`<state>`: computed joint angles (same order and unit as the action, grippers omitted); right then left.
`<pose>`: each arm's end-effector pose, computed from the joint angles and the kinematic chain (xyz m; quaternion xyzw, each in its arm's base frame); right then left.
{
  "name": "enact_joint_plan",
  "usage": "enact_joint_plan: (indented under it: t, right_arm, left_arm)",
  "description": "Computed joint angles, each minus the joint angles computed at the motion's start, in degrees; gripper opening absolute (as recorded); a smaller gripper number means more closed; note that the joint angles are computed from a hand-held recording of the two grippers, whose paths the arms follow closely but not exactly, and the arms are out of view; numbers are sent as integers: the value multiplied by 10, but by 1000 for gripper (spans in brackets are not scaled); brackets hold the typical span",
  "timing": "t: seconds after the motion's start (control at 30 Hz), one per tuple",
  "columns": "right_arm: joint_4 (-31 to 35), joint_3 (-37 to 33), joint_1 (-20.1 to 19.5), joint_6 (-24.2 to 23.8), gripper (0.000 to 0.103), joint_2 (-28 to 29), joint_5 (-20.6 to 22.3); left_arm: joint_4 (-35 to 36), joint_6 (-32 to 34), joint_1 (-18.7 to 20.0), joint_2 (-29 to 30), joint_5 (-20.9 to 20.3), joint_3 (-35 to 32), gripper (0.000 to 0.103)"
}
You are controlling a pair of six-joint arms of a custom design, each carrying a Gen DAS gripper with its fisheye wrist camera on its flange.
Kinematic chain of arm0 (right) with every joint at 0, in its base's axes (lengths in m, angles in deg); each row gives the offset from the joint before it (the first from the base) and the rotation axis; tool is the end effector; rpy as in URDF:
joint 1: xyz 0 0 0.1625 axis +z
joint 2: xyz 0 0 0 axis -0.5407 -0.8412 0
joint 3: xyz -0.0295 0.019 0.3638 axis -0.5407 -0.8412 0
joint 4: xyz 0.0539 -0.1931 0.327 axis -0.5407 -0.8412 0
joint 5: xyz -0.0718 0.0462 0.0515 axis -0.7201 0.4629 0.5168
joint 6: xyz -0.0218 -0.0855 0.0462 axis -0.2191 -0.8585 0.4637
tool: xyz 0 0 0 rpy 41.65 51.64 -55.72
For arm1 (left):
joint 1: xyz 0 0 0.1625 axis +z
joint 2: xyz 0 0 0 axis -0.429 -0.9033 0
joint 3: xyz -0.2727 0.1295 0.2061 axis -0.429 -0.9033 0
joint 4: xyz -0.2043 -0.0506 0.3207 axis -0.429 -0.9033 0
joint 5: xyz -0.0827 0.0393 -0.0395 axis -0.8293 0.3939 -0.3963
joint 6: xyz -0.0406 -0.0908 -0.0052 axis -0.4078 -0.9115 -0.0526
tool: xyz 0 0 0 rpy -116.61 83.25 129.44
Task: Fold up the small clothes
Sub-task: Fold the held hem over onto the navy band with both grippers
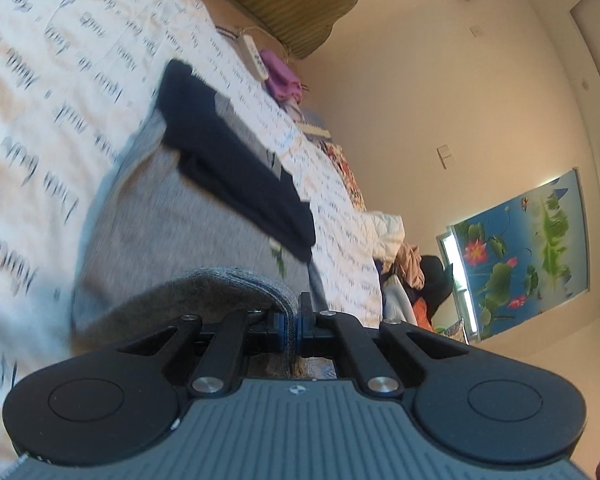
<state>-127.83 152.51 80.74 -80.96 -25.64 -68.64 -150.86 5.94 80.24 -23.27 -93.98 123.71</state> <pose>-0.0692 -0.3967 0.4328 0.0584 0.8629 -0.4308 0.2577 -0.2557 -0.5727 0.2103 -0.1135 -0.9637 0.1735 0.1681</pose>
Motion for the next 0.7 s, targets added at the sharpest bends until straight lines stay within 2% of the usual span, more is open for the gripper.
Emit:
enact_joint_plan:
  t: [0.17, 0.33, 0.47, 0.7]
  right_arm:
    - [-113, -90, 44, 77, 5, 129, -17]
    - [-177, -195, 68, 147, 5, 247, -33]
    - [-175, -281, 83, 172, 5, 320, -59]
    - [-141, -412, 105, 187, 5, 409, -94]
  left_arm:
    - [8, 23, 12, 95, 8, -123, 4]
    - [29, 27, 21, 191, 23, -259, 4]
    - [72, 27, 27, 258, 38, -368, 4]
    - [157, 39, 36, 375, 62, -570, 4]
